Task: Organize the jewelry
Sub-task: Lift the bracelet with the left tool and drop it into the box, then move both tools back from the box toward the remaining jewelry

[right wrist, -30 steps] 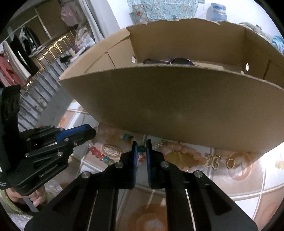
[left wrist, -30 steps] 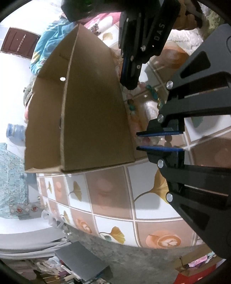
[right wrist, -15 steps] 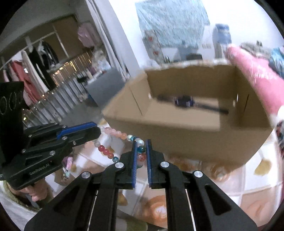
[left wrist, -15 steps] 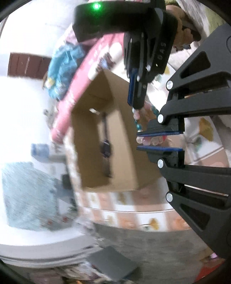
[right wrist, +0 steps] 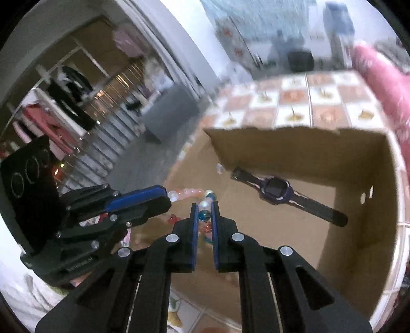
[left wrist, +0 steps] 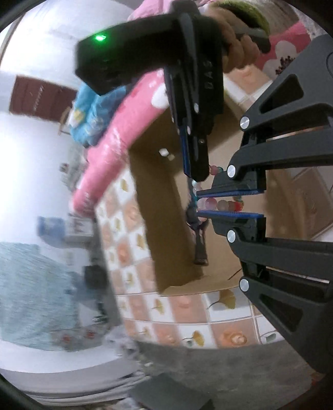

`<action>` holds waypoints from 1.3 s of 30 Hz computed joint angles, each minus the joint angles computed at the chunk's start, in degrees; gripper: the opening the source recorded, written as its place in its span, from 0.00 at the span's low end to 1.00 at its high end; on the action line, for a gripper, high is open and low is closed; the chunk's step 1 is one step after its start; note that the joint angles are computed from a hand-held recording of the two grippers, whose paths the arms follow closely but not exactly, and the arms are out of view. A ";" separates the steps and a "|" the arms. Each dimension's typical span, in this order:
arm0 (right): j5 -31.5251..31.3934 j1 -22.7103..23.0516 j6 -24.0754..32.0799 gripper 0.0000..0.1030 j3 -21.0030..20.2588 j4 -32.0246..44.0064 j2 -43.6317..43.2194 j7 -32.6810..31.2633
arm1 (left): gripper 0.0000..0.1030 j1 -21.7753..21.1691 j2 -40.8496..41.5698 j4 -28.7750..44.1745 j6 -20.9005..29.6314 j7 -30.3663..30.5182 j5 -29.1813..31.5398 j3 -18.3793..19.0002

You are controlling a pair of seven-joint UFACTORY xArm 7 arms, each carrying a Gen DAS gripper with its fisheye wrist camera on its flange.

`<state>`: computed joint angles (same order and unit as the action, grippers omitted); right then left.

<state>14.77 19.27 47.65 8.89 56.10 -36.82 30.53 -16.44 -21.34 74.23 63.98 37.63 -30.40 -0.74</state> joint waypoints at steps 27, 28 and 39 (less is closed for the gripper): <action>1.44 -2.99 0.44 0.42 -0.11 -5.38 -9.27 1.87 | 0.56 3.70 -6.65 -7.07 -4.34 -1.54 1.55 4.37; 2.08 -1.90 -1.20 0.44 0.22 -8.14 -13.67 2.27 | 0.59 3.82 -8.45 -8.60 -4.55 -0.98 0.80 5.34; 6.72 4.41 -0.71 0.46 7.02 -25.12 -32.58 19.16 | 0.70 6.10 -23.05 -27.11 -3.69 -1.22 4.99 7.69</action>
